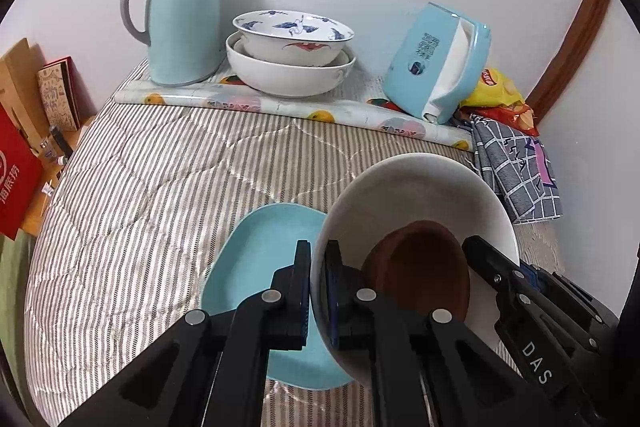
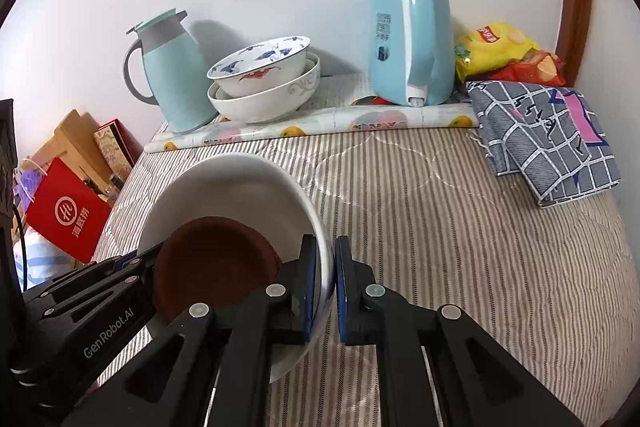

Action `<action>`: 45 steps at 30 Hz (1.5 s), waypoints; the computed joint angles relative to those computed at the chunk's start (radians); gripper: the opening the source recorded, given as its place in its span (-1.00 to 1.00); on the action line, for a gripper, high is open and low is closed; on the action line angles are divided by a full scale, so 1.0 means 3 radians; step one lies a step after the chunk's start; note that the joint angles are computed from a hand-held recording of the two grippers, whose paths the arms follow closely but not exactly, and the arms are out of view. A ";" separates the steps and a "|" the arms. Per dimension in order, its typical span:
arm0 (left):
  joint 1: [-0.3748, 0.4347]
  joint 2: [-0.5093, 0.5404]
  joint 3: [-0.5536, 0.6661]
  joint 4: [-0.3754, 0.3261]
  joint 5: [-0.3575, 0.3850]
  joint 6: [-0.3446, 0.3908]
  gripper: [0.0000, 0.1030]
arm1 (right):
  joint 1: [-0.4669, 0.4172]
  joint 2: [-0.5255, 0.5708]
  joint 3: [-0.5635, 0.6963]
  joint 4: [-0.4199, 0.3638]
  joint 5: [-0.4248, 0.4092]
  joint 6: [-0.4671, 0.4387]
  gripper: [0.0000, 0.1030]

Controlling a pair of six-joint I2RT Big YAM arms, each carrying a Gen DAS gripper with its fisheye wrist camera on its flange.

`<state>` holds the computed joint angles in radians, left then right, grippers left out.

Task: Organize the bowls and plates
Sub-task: 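Carry the white bowl with both grippers over the blue plate stack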

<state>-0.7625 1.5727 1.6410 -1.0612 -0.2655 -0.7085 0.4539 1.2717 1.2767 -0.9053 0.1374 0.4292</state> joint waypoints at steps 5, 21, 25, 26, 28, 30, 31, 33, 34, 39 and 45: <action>0.0043 -0.0019 -0.0065 0.0011 0.0030 -0.0008 -0.85 | 0.0027 0.0063 0.0012 0.0007 -0.0020 0.0009 -0.83; 0.0183 -0.0018 -0.0198 0.0005 0.0114 -0.0034 -0.85 | 0.0096 0.0278 0.0073 0.0029 -0.0119 0.0016 -0.83; 0.0220 -0.0016 -0.0240 -0.0001 0.0147 -0.0042 -0.85 | 0.0117 0.0348 0.0097 0.0025 -0.0147 0.0021 -0.83; 0.0229 -0.0013 -0.0253 0.0001 0.0156 -0.0046 -0.85 | 0.0119 0.0366 0.0097 0.0030 -0.0156 0.0024 -0.83; 0.0243 -0.0015 -0.0280 0.0005 0.0168 -0.0043 -0.85 | 0.0116 0.0391 0.0096 0.0035 -0.0181 0.0021 -0.83; 0.0261 -0.0015 -0.0307 0.0010 0.0193 -0.0049 -0.85 | 0.0119 0.0423 0.0100 0.0031 -0.0200 0.0020 -0.83; 0.0267 -0.0010 -0.0312 0.0007 0.0199 -0.0046 -0.85 | 0.0123 0.0440 0.0103 0.0029 -0.0201 0.0017 -0.83; 0.0281 0.0003 -0.0324 0.0004 0.0216 -0.0043 -0.85 | 0.0123 0.0462 0.0106 0.0025 -0.0210 0.0016 -0.83; 0.0287 0.0006 -0.0329 0.0004 0.0225 -0.0039 -0.85 | 0.0122 0.0472 0.0106 0.0022 -0.0218 0.0015 -0.83; 0.0295 0.0034 -0.0317 0.0009 0.0205 -0.0012 -0.85 | 0.0102 0.0510 0.0105 0.0033 -0.0256 0.0020 -0.83; 0.0309 0.0053 -0.0315 0.0039 0.0232 0.0009 -0.85 | 0.0069 0.0536 0.0105 0.0033 -0.0322 0.0040 -0.82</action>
